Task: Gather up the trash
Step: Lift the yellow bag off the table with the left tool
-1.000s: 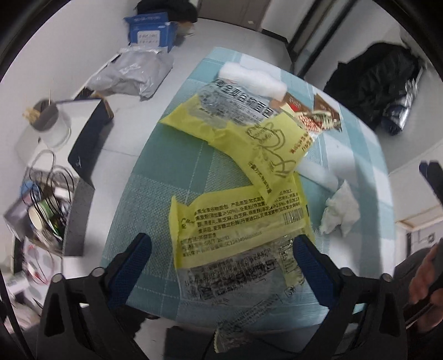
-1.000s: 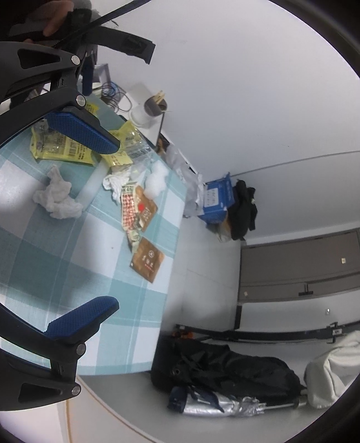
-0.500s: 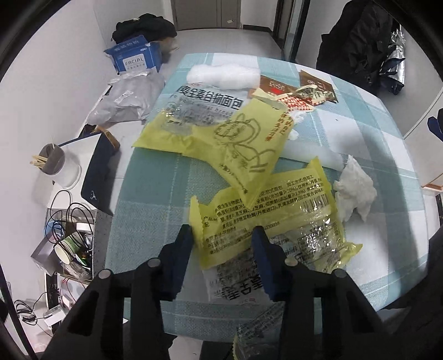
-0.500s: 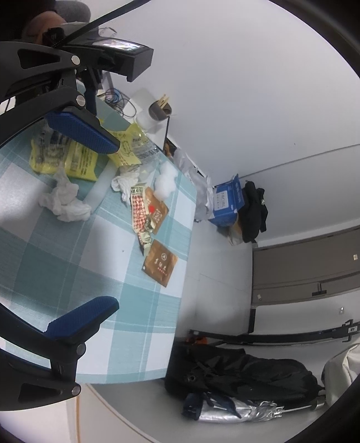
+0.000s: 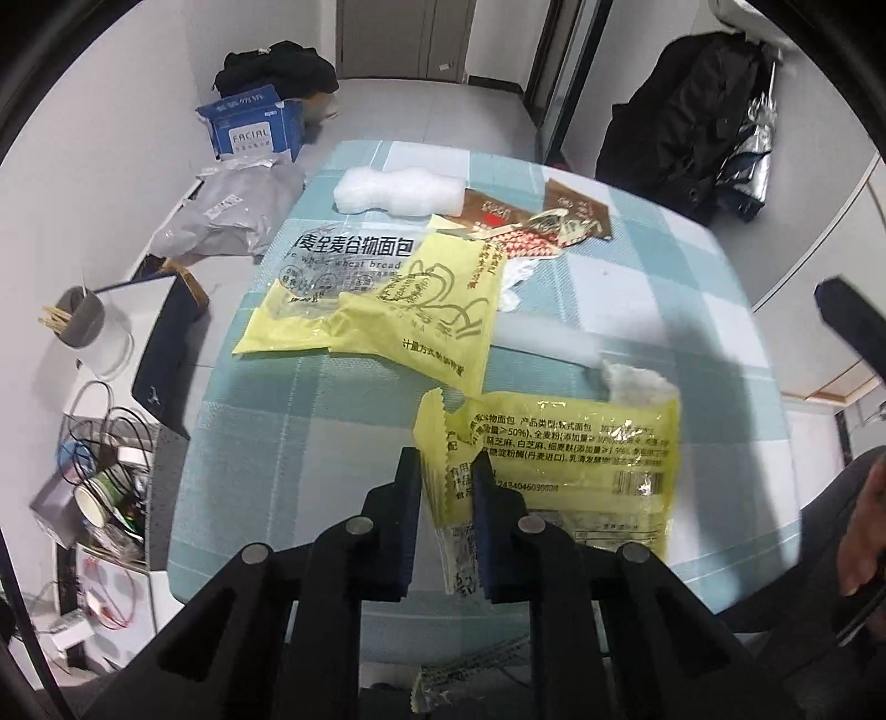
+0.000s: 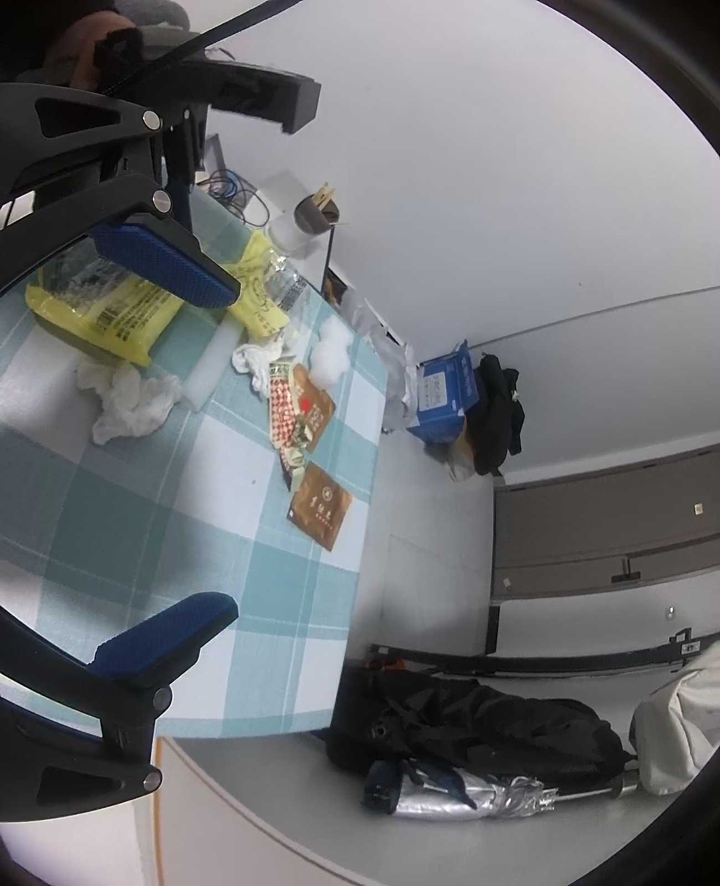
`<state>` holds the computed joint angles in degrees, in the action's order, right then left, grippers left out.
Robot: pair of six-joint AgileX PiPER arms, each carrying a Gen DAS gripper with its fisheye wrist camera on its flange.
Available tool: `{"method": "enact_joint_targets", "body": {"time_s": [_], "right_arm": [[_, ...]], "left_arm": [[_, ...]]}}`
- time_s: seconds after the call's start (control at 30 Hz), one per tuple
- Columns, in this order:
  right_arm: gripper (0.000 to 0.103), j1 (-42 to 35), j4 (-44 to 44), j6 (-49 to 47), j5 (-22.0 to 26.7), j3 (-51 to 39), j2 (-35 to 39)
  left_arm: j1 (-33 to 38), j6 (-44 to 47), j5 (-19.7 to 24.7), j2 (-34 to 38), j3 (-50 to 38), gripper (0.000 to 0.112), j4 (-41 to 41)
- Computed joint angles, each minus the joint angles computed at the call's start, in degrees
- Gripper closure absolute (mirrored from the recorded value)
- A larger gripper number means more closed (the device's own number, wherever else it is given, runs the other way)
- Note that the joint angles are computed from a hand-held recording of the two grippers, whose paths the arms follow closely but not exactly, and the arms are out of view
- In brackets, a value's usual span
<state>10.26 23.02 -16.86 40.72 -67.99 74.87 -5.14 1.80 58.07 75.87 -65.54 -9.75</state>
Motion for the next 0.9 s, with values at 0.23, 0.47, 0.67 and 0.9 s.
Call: {"method": "enact_joint_targets", "body": {"time_s": [0.23,0.47,0.67,0.9], "right_arm": [[0.0,-1.79,-1.28,2.02,0.51,1.46,-1.98],[0.0,-6.24,-0.16,2.99,1.92,2.63,-3.84],[0.0,-9.34,-0.92,4.77,3.05,3.23,-5.13],[0.0,-12.13,-1.22,4.66,3.01,4.09,-7.77]], "left_arm": [[-1.82,-0.89,1.07,-0.87,-1.22,0.1,-4.19],[-4.86,-1.52,1.71,-1.7,-2.54,0.1,-5.57],[-4.0,2.95,4.21,1.9,-6.7,0.1,-12.36],[-1.37,5.42,8.47,5.25,-12.13,0.1,-20.68]]}}
